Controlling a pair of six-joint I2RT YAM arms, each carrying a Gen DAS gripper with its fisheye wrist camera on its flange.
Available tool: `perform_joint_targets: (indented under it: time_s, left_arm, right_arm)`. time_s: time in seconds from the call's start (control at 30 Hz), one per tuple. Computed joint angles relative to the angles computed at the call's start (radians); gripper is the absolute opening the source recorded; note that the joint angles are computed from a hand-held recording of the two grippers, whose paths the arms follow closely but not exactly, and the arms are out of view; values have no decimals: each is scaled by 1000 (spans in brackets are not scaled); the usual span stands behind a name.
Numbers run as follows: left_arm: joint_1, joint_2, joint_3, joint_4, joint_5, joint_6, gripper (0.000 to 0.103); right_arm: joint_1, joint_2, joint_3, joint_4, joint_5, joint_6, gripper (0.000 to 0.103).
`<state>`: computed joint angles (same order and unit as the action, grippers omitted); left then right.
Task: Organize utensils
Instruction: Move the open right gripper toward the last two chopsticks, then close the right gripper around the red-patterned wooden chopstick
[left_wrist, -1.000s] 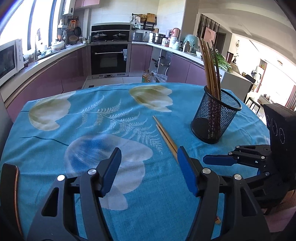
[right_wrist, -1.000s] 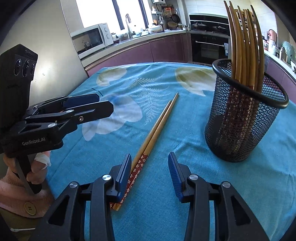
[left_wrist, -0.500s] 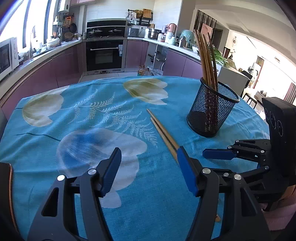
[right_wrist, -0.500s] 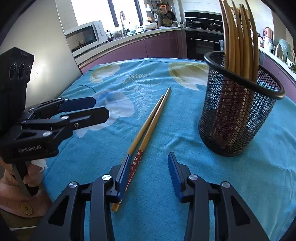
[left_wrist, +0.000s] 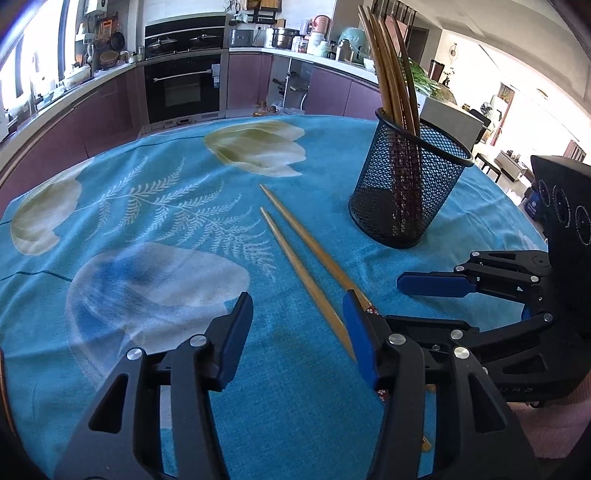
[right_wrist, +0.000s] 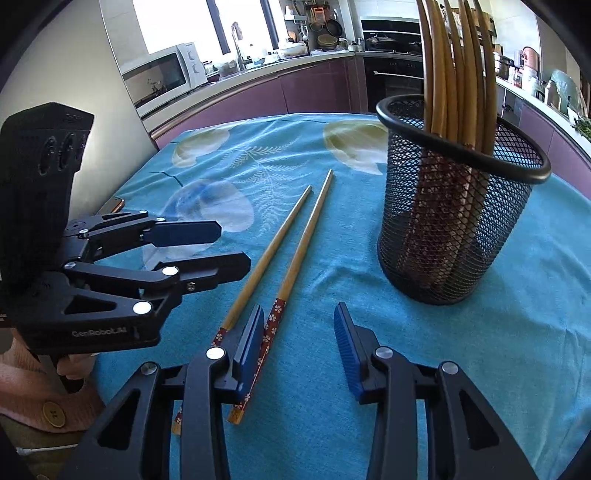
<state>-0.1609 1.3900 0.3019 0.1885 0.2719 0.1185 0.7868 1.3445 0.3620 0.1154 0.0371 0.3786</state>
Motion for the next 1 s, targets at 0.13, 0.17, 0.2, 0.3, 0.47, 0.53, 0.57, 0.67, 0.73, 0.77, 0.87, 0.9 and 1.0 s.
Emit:
perform_joint_targets:
  time_s: [0.13, 0.17, 0.2, 0.3, 0.47, 0.53, 0.57, 0.67, 0.73, 0.77, 0.87, 0.9, 1.0]
  left_arm:
    - [-25, 64, 23, 14, -13, -3, 43]
    - [-34, 74, 27, 18, -28, -4, 41]
    - [-39, 80, 29, 22, -36, -4, 40]
    - [-41, 95, 43, 20, -39, 1, 32]
    - [-33, 128, 71, 22, -46, 11, 18]
    - [-21, 139, 82, 17, -36, 14, 16]
    - [-16, 144, 86, 17, -31, 14, 15]
    - [-11, 148, 96, 13, -35, 6, 14]
    - [-1, 143, 97, 6, -35, 1, 15]
    - [3, 143, 97, 6, -35, 0, 21]
    - [9, 147, 97, 12, -41, 1, 22]
    - [10, 155, 99, 18, -40, 2, 22]
    - [10, 162, 101, 23, -40, -4, 21]
  right_arm:
    - [-7, 4, 2, 4, -9, -3, 38]
    - [-5, 9, 5, 5, -7, -2, 38]
    - [-5, 11, 7, 6, -8, -2, 38]
    - [-9, 27, 14, 17, -10, -7, 38]
    - [-8, 71, 40, 41, -1, -5, 36]
    - [-14, 96, 57, 53, -4, -3, 33]
    - [-16, 107, 63, 58, -4, -3, 33]
    - [-17, 144, 90, 69, 9, -5, 30]
    - [-16, 170, 111, 74, 15, -6, 30]
    - [-16, 180, 119, 76, 17, -8, 30]
    - [-14, 208, 141, 83, 27, -9, 30]
    - [-14, 215, 148, 82, 28, -9, 29]
    - [-17, 223, 156, 79, 36, 0, 22]
